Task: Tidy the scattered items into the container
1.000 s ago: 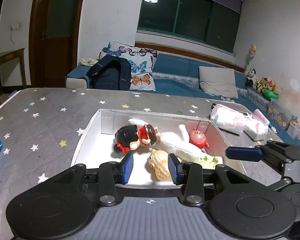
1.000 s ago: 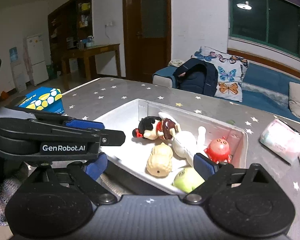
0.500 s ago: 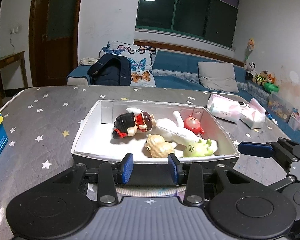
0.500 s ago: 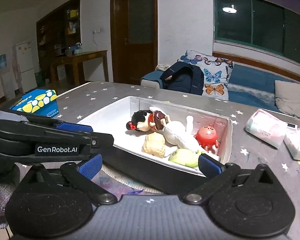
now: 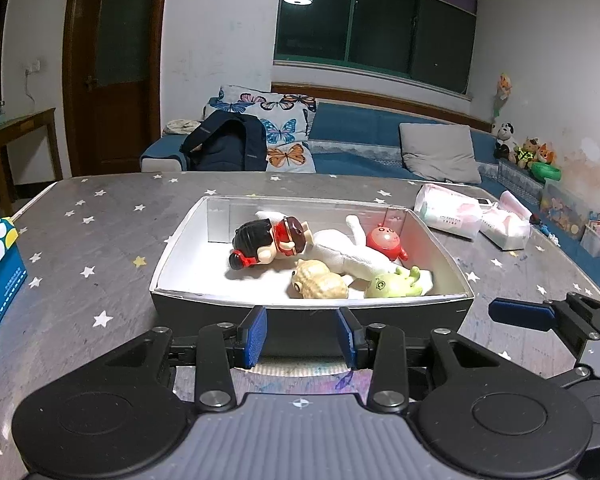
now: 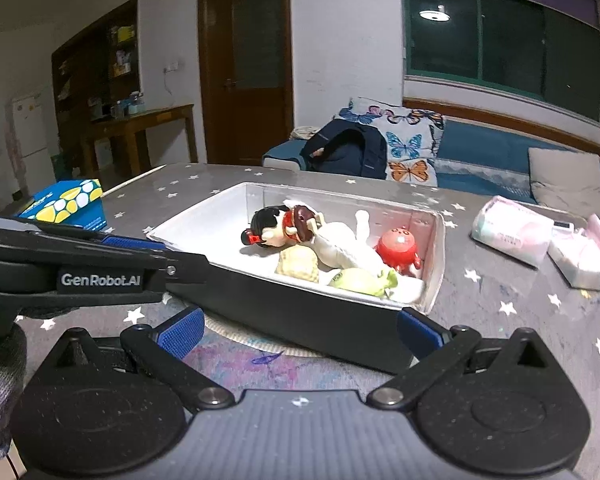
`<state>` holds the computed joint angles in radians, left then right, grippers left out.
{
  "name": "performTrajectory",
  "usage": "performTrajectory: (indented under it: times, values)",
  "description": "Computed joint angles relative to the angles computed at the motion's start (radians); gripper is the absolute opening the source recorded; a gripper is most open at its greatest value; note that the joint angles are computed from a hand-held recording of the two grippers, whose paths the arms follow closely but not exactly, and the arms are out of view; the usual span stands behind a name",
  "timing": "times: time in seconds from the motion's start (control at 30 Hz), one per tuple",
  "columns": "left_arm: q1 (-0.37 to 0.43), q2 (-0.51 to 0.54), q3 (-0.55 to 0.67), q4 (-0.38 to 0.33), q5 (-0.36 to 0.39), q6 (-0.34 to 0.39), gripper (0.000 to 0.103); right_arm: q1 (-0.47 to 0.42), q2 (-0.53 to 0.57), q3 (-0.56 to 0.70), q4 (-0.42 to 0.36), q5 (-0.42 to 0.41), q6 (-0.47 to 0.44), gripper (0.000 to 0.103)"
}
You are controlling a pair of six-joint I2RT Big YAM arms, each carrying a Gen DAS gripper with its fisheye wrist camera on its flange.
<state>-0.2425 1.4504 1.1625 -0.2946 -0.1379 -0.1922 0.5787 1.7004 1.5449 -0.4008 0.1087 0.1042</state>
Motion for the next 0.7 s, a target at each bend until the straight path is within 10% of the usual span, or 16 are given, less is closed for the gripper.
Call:
performTrajectory:
  times: [0.7]
  values:
    - [-0.013,-0.005,-0.026,-0.012,-0.033,-0.027,0.04,0.006,0.009,-0.028,-0.036,0.097,0.073,0.103]
